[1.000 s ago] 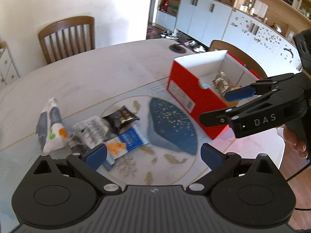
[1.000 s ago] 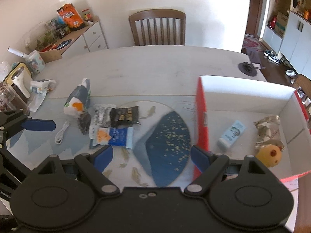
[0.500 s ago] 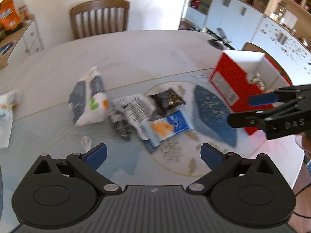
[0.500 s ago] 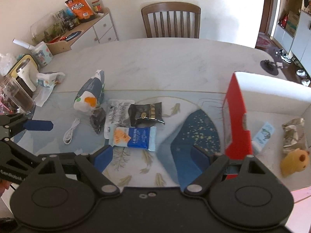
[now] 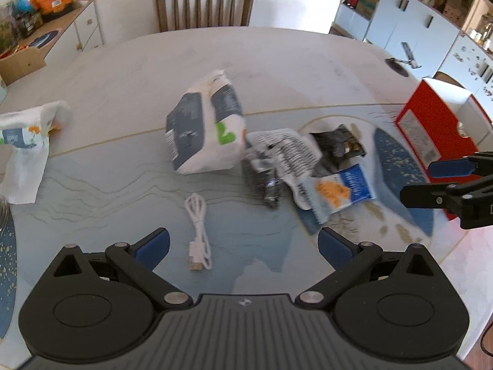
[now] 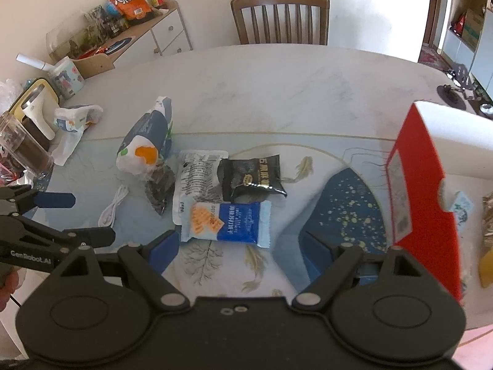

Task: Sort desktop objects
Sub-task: 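Move both tools away from the box toward the items on the table, then grasp the white USB cable with the left tool while the right tool grasps the blue cracker packet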

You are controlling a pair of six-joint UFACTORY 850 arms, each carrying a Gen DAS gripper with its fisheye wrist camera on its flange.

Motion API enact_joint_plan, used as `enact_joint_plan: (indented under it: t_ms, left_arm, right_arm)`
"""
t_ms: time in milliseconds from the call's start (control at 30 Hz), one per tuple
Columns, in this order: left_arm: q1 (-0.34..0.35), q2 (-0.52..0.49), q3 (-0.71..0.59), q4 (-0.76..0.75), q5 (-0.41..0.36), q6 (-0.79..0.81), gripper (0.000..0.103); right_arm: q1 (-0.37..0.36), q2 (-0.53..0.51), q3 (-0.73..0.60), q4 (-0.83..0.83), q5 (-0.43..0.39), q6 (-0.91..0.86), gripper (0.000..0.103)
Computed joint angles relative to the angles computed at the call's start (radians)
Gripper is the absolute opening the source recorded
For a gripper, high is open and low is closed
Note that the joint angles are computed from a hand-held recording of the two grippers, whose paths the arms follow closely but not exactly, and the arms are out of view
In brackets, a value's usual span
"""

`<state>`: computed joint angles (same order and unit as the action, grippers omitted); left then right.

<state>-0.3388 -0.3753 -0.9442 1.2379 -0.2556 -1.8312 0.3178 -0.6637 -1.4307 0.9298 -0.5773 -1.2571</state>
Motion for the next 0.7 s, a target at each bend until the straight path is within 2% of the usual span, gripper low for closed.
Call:
enact_joint_plan:
  t_ms: [700]
  left_arm:
    - [0.066,-0.077,-0.01,0.097,0.014,-0.099,0.102]
  right_arm:
    - [0.074,-0.116,-0.096,-0.102,0.046,0.141,0.087]
